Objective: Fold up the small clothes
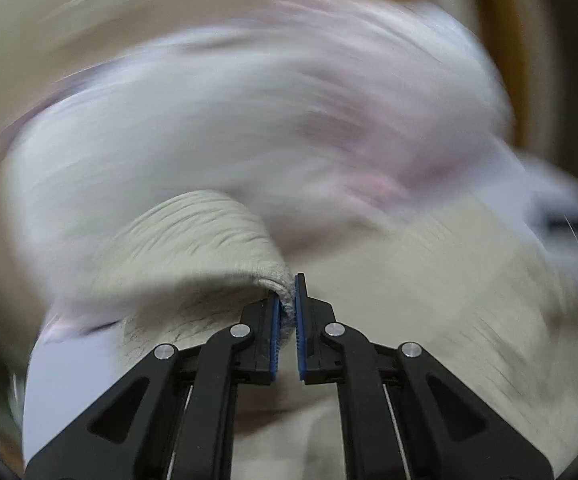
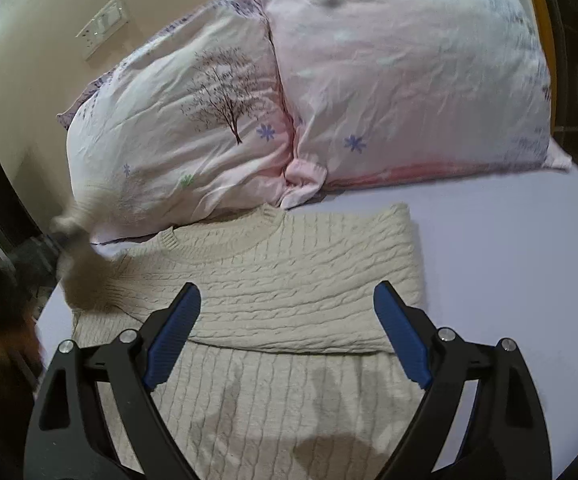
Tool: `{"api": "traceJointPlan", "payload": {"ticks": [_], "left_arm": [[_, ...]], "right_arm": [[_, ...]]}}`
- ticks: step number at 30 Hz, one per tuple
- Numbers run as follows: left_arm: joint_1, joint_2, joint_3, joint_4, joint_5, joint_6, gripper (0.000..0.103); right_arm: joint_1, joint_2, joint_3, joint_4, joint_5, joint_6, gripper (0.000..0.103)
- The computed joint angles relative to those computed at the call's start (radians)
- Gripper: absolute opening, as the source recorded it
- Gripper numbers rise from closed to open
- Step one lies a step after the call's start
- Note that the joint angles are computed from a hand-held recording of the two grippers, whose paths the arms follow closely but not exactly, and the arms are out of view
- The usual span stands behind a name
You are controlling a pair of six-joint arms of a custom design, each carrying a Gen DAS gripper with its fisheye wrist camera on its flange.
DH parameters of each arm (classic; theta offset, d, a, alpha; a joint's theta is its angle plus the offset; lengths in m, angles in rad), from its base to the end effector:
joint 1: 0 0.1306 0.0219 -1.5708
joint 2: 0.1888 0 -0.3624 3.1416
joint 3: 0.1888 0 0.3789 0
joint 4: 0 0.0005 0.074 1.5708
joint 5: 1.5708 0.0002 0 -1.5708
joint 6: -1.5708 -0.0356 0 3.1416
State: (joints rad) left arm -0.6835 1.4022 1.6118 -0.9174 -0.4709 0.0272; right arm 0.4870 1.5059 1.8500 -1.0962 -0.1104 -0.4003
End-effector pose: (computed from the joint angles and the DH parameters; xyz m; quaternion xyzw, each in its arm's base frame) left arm 0.3821 -0.2910 0.5029 0.1923 0.8676 0.0572 0.4550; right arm 0.4430 0.2385 0.5432 -0.0616 0.9142 0.2163 0.3372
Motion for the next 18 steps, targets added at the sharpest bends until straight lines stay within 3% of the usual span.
{"api": "traceJointPlan", "payload": {"ticks": [1, 4, 5, 7, 9, 13, 18], "left_arm": [[-0.054, 0.066, 0.031, -0.04, 0.013, -0.047, 0.007], [-0.112, 0.088, 0.007, -0.05, -0.023, -0.084, 0.009], [-0.115, 0.066, -0.013, -0.05, -0.015, -0.066, 0.012], [-0.095, -0.013, -0.065, -0.054, 0.035, 0.022, 0.02], [-0.057, -0.092, -0.113, -0.053, 0.07, 0.09, 0.044], [0.005, -0.219, -0.192, -0.102, 0.052, 0.222, 0.046], [0.014, -0.323, -0.281, -0.175, 0.01, 0.35, 0.05]], "right_arm": [[-0.007, 0.003, -0.001, -0.007, -0.013, -0.012, 0.088], [-0.047, 0.011, -0.004, -0.038, -0.092, -0.06, 0.086], [-0.054, 0.012, -0.007, -0.041, -0.107, -0.067, 0.078], [-0.073, 0.025, -0.001, -0.057, -0.156, -0.084, 0.064], [-0.079, 0.046, 0.012, -0.069, -0.186, -0.1, 0.054], [-0.078, 0.151, 0.121, -0.123, -0.237, -0.158, 0.04], [-0.039, 0.346, 0.42, -0.236, -0.206, -0.214, 0.041]]}}
